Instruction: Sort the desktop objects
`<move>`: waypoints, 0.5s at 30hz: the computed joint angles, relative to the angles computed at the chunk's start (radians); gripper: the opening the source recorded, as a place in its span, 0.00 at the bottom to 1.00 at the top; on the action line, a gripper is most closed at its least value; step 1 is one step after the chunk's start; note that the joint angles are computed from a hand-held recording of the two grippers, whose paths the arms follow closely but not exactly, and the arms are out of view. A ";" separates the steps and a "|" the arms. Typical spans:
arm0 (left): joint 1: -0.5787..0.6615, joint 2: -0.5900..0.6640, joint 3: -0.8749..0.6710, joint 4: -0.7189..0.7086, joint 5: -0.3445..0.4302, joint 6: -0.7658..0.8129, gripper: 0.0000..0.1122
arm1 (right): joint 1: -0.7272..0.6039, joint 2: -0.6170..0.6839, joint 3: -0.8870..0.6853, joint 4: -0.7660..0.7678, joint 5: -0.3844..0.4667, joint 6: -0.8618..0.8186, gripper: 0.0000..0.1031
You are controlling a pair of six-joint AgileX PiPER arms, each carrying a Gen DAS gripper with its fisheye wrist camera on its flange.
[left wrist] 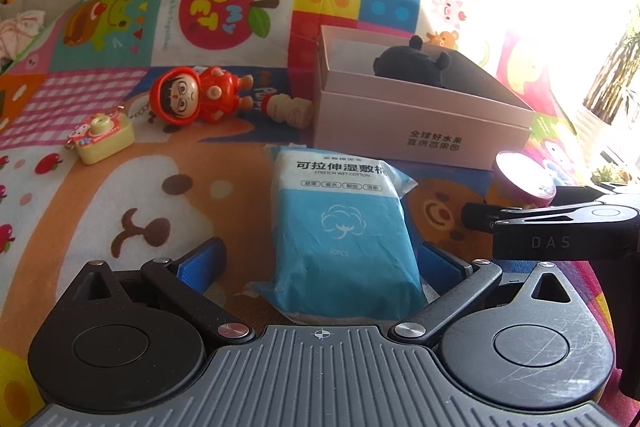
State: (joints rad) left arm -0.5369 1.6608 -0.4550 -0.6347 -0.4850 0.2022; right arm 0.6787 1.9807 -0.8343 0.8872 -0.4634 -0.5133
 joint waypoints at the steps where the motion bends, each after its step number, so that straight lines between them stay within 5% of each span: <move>1: -0.001 0.000 -0.001 -0.003 0.001 0.002 0.92 | 0.000 0.000 0.000 0.000 0.000 0.000 1.00; 15: -0.015 0.002 -0.009 -0.061 0.008 0.064 0.92 | -0.002 0.000 0.002 -0.006 -0.001 0.004 1.00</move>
State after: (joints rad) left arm -0.5514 1.6624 -0.4637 -0.6961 -0.4775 0.2667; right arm 0.6765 1.9809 -0.8325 0.8814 -0.4642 -0.5089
